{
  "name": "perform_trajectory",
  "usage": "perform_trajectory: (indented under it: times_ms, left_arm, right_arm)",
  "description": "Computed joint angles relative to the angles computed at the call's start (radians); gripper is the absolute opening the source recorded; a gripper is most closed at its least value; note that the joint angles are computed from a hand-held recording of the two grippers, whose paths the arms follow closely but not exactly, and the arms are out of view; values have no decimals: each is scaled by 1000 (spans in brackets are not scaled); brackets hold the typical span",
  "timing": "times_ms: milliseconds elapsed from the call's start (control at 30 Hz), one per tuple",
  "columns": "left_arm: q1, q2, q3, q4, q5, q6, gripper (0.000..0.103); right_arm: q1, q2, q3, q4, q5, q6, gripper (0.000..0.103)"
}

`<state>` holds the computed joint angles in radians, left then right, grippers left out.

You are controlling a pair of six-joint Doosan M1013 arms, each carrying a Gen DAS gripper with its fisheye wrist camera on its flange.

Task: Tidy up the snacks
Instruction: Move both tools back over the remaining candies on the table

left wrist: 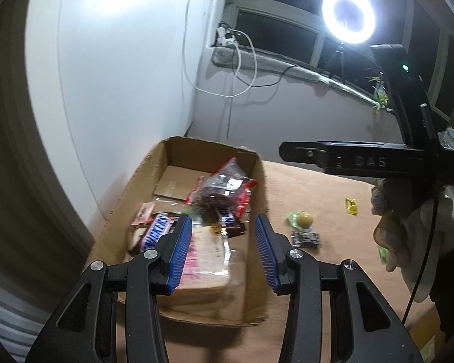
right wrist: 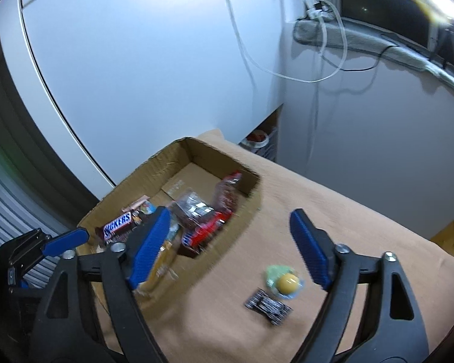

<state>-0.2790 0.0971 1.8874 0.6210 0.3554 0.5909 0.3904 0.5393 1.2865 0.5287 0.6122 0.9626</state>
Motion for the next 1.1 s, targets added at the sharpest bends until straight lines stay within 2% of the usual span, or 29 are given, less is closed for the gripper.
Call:
perform_trajectory:
  times_ms: [267,467,767,1000,1100]
  left_arm:
    - [-42,11,-15,-41,-17,50,42]
    - [-74,31,-33,-104,-36,114,42]
    - [-115,77,-64,-276,-44,275,42]
    - [-128,116,-81,-403,-40,381,42]
    - [-129,133,-86,-431,-36,389,42]
  right_arm:
    - [-61,-69,99,5,-57,-6,87]
    - [-112,-104,159,-13,-92,10,94]
    - [-189,-116,201,-19,-77,36,95]
    - [-223,-133,279,-13,-86,51,95]
    - [-234,-139,317,7,-91,46,95]
